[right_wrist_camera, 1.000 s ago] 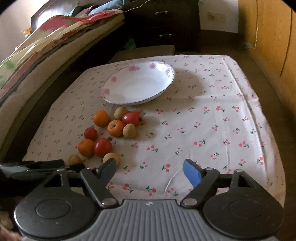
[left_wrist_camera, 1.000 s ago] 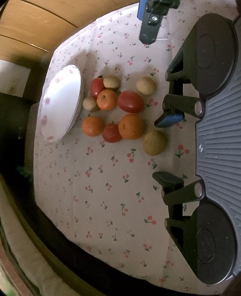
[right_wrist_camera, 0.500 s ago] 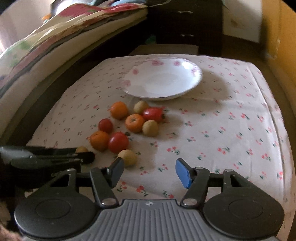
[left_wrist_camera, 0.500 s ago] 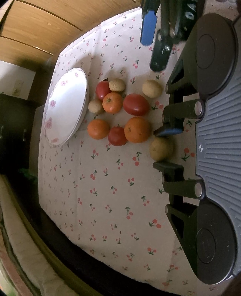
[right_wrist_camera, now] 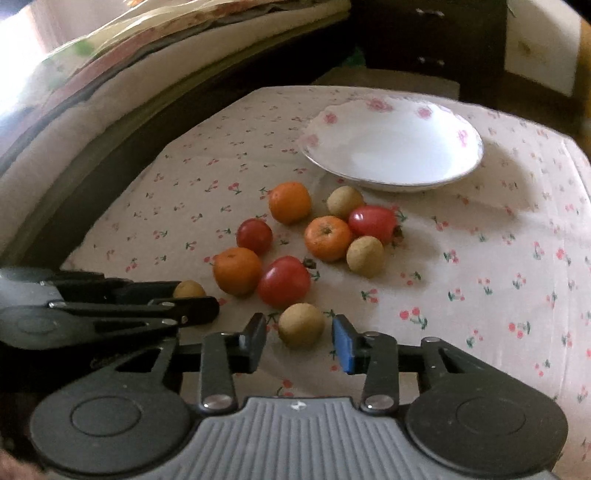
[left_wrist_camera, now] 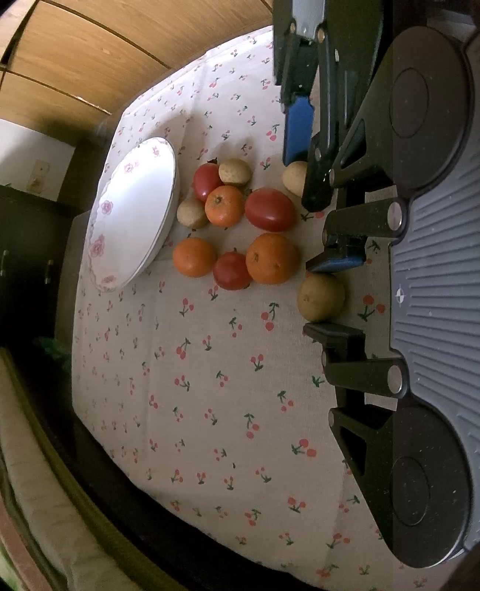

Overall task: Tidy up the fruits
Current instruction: 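Close left tool on brown fruit while right tool grasps another brown fruit, then carry both held brown fruits over the white plate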

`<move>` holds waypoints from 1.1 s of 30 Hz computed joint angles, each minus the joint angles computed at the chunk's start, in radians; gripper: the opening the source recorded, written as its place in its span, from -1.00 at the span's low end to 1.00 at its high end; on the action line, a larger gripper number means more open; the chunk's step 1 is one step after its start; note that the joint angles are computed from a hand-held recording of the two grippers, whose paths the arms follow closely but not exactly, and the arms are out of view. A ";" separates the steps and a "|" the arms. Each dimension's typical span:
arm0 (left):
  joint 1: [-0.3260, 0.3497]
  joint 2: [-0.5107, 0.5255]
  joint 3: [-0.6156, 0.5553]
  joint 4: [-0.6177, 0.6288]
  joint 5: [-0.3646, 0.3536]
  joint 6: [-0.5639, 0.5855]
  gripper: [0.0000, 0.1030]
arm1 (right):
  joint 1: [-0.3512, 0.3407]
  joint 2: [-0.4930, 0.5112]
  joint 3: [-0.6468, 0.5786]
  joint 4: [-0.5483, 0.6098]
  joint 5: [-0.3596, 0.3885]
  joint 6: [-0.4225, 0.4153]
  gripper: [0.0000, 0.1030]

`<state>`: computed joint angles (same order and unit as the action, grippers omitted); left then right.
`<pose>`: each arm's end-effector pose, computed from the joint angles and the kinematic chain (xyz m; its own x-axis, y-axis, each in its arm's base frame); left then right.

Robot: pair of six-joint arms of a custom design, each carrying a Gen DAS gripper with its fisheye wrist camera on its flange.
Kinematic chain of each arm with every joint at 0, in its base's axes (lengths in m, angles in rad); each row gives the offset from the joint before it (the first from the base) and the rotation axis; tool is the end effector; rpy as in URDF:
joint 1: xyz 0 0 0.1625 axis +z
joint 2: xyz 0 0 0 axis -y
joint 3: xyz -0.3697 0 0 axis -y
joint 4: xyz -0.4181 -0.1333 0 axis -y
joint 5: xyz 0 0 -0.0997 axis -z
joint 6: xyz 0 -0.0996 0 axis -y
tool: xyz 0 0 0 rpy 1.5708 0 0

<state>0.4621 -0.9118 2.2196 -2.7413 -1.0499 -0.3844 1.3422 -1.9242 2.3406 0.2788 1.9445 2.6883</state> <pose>-0.2962 -0.3518 -0.0482 -0.6345 0.5823 -0.5083 0.6998 0.7119 -0.0580 0.0351 -0.2769 0.2043 -0.8216 0.1619 0.5465 -0.2388 0.7728 -0.5880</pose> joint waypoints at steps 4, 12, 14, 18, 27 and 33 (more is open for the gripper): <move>-0.001 0.002 -0.001 -0.004 0.001 0.003 -0.28 | -0.002 0.015 -0.020 0.032 -0.004 -0.007 -0.23; -0.010 0.006 0.004 -0.015 0.012 0.025 -0.22 | 0.065 0.094 -0.071 0.062 0.105 -0.065 -0.28; -0.012 0.010 0.004 -0.018 0.014 0.034 -0.19 | 0.084 0.100 -0.068 0.053 0.137 -0.096 -0.39; -0.025 0.019 0.003 -0.013 0.030 0.050 -0.22 | 0.056 0.071 -0.069 0.090 0.110 -0.065 -0.46; -0.021 -0.006 -0.003 0.037 0.010 0.008 -0.29 | 0.028 -0.009 -0.062 0.132 0.062 -0.023 -0.47; -0.036 -0.028 -0.003 0.022 -0.001 0.005 -0.29 | 0.027 -0.060 -0.067 0.154 0.059 0.003 -0.47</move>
